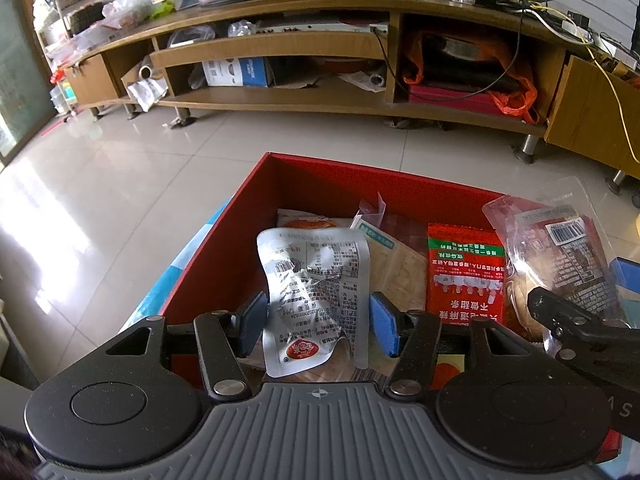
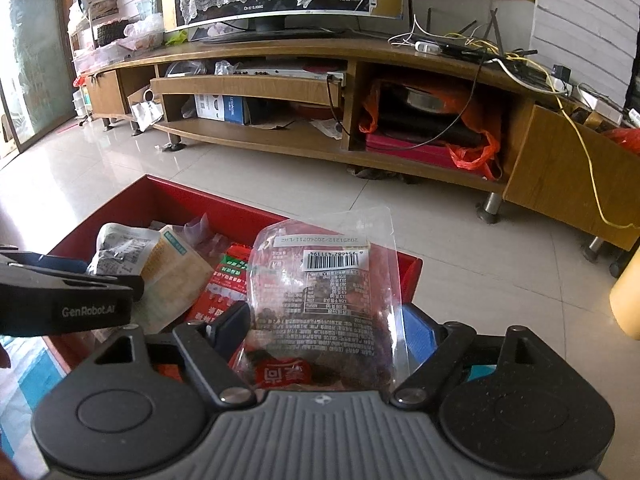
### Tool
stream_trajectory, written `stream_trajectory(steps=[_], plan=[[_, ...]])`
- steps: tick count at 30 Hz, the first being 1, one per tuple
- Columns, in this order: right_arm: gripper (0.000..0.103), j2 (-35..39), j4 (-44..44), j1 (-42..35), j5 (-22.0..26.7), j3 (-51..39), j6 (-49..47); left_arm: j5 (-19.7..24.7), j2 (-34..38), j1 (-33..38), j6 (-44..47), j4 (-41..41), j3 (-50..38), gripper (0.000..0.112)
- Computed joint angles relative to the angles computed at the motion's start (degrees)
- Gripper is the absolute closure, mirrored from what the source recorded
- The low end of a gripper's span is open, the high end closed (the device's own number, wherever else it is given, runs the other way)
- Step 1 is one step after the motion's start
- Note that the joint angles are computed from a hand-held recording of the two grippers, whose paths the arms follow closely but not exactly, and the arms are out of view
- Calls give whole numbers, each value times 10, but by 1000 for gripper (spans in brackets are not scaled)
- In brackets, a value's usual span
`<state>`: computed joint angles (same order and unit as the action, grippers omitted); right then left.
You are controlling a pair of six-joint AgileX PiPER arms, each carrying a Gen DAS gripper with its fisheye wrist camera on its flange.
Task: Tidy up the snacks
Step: 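Lower the foil pouch and jerky bag into the red box with both tools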
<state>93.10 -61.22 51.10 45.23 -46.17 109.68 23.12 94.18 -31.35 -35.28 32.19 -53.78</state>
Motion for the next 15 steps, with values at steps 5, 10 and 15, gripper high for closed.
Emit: stream_trajectory(steps=[5,10,15], plan=[[20,-8,-7,-2,-9,7,17,3,3,-3,-6,5,-2,46],[20,-9,-8,-2,-10,6,13,4,0,-8,-29,26,1,40],[20,-3,-10,-1,-7,1,10,5,0,-8,-31,27,1,40]])
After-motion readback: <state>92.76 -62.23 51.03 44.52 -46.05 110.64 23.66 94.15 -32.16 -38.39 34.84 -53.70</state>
